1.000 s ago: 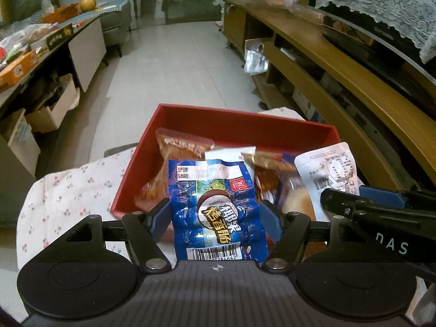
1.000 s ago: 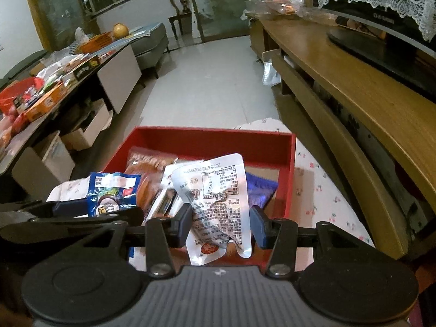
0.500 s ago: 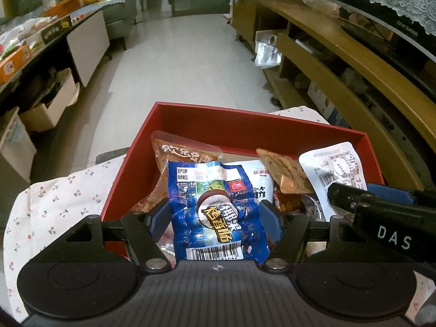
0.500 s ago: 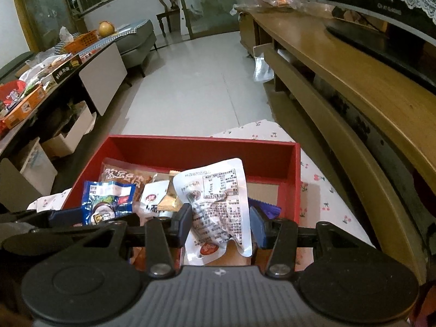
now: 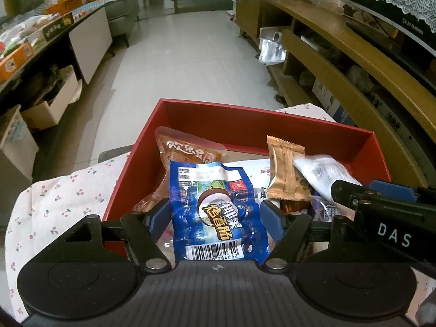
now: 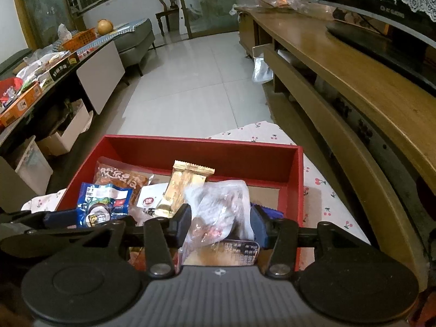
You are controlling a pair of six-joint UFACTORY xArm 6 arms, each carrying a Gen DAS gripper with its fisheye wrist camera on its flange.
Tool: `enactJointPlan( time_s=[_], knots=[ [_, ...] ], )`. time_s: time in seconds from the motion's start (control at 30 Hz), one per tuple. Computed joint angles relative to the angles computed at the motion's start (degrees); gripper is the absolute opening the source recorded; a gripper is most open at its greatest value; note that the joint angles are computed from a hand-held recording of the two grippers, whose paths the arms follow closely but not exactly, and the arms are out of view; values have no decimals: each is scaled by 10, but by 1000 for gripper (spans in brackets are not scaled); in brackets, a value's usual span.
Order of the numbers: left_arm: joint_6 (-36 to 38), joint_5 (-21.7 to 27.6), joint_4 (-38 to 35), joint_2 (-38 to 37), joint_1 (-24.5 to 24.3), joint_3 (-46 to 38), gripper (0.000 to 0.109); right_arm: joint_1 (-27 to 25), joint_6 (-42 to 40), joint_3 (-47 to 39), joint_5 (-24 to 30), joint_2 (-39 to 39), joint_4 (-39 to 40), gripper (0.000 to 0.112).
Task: Organize snacks
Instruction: 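Lower both packets into the red box and open both tools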
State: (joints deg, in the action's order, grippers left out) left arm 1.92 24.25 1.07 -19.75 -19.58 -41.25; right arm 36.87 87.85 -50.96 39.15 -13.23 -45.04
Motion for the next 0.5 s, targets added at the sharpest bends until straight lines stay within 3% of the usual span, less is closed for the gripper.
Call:
enactJointPlan(
  time_s=[0.5],
  knots=[
    [1, 18, 2, -35, 3, 9, 85, 24, 7, 8, 32, -27, 6, 60]
  ],
)
